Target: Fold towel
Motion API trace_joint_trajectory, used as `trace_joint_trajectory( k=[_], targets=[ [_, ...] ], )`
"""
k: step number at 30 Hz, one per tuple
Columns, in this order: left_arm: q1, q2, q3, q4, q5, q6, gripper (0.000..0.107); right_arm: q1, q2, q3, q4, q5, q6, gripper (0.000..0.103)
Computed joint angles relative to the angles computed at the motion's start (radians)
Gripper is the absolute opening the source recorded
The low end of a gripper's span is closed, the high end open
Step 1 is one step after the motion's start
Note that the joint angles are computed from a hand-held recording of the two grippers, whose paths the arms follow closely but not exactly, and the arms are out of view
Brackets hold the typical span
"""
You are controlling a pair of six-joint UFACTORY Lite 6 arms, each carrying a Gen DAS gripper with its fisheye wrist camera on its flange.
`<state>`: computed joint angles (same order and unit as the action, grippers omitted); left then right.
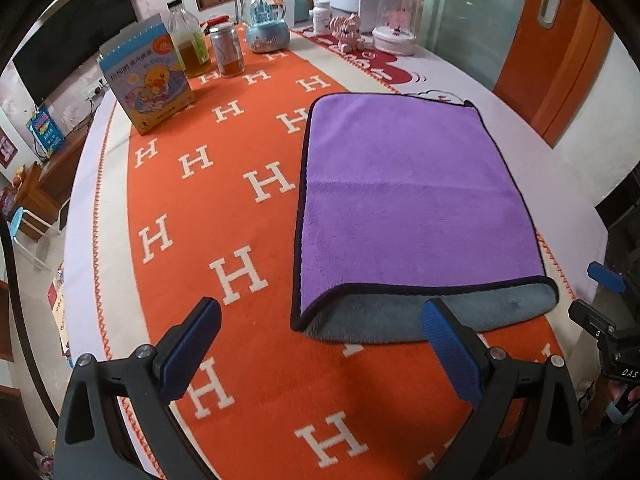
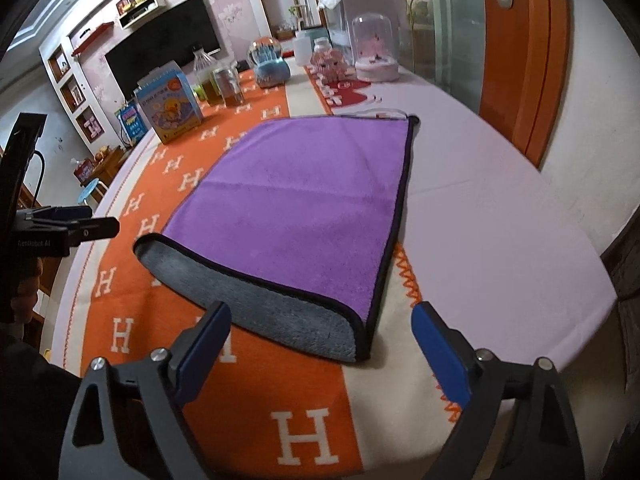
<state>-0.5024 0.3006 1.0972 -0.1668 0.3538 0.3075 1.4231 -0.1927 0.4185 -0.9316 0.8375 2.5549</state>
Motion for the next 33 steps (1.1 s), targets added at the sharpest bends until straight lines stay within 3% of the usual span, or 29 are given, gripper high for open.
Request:
trace_joint_trajectory(
  k=[8, 18, 24, 33],
  targets=[
    [-0.027, 0.172, 0.098, 0.119, -0.01, -0.114, 0.1, -0.104, 0.015, -0.086, -0.092, -0.164, 0.056, 0.078],
    [-0.054, 0.272, 0.175, 0.204, 0.003, -0.206, 0.1, -0.203, 0.016, -0.156, -0.251, -0.293, 0.147, 0.052],
    [-0.058, 0.304, 0.194, 0.191, 0.026, -0.205, 0.09, -0.217, 0.008, -0.174, -0.285, -0.325, 0.169, 0.041],
    [-0.063, 0.311, 0.192, 0.149, 0.041, -0.179, 0.068, -0.196, -0.02, -0.197, -0.29, -0.33, 0.197, 0.026]
  ],
)
